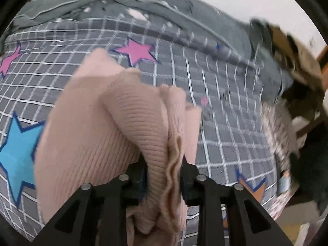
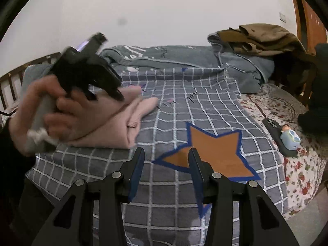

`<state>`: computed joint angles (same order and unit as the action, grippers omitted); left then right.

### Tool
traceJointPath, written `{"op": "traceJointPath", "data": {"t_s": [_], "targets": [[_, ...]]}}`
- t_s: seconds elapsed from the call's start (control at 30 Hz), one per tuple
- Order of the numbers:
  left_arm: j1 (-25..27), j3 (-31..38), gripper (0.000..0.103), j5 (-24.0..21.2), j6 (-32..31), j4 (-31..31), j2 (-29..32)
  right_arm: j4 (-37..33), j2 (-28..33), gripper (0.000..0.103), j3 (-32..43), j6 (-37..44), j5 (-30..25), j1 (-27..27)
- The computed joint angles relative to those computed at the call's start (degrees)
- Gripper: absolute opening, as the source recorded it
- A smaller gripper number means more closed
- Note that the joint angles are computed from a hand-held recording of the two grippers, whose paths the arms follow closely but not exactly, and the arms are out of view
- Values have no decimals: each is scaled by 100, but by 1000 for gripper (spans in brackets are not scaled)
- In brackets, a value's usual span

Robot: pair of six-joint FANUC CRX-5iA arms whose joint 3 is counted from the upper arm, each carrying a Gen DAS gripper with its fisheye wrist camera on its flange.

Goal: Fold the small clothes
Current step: 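Lift the folded sweater with the left tool and carry it across the bed, then lower the sweater beside the blue star and open the left tool, then grasp the sweater edge with the right tool and straighten it, then open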

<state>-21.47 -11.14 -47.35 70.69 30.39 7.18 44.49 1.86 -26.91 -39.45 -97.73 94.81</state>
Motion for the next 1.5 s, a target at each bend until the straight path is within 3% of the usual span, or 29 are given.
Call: {"op": "traceJointPath", "data": {"t_s": [0.1, 0.23, 0.33, 0.5, 0.67, 0.73, 0.77, 0.8, 0.87, 0.93, 1.03, 1.13, 1.27, 1.33, 1.4, 1.5], "targets": [[143, -233, 56, -209, -970, 897, -54, 25, -128, 45, -122, -53, 150, 11], [544, -227, 60, -844, -1725, 1688, -66, 289, -199, 45, -230, 77, 479, -166], [763, -137, 62, -682, -1590, 1389, -183, 771, -322, 46, -398, 144, 1006, -451], [1316, -392, 62, -237, -1536, 1056, -386, 1862, -508, 52, -731, 133, 2363, -1218], [1831, -533, 62, -219, -1535, 984, -309, 2642, -393, 53, -791, -21, 3785, -2143], [1981, -642, 62, -265, -1688, 1210, -271, 2455, -202, 42, -635, 174, 4115, -2436], [1995, -683, 62, -264, -1751, 1296, -253, 2282, -60, 11, -515, 276, 3903, -2458], [2023, -725, 62, -269, -1836, 1362, -248, 2188, 26, 6, -456, 309, 3686, -2440], [2024, -786, 62, -208, -2042, 1412, -240, 2431, -34, 6, -711, -169, 3377, -2368], [1954, -868, 62, -125, -2280, 1455, -259, 2374, -169, 6, -976, -498, 3489, -2300], [1869, -963, 62, -234, -2678, 1699, -234, 1921, 28, 5, -992, -393, 3646, -2176], [1702, -1102, 62, -369, -3220, 1957, -270, 1708, 227, 5, -789, -304, 3314, -1970], [1406, -1248, 63, 141, -3207, 1702, -394, 1819, 11, 10, -720, -227, 3342, -1963], [1370, -1213, 63, 108, -3168, 1665, -334, 1918, -99, 21, -737, -114, 3249, -1925], [1369, -1158, 64, -1, -3105, 1695, -254, 2074, -138, 46, -723, -47, 2950, -1912], [1417, -1104, 64, -157, -3091, 1761, -188, 2161, -214, 49, -704, -5, 2814, -2059]]}}
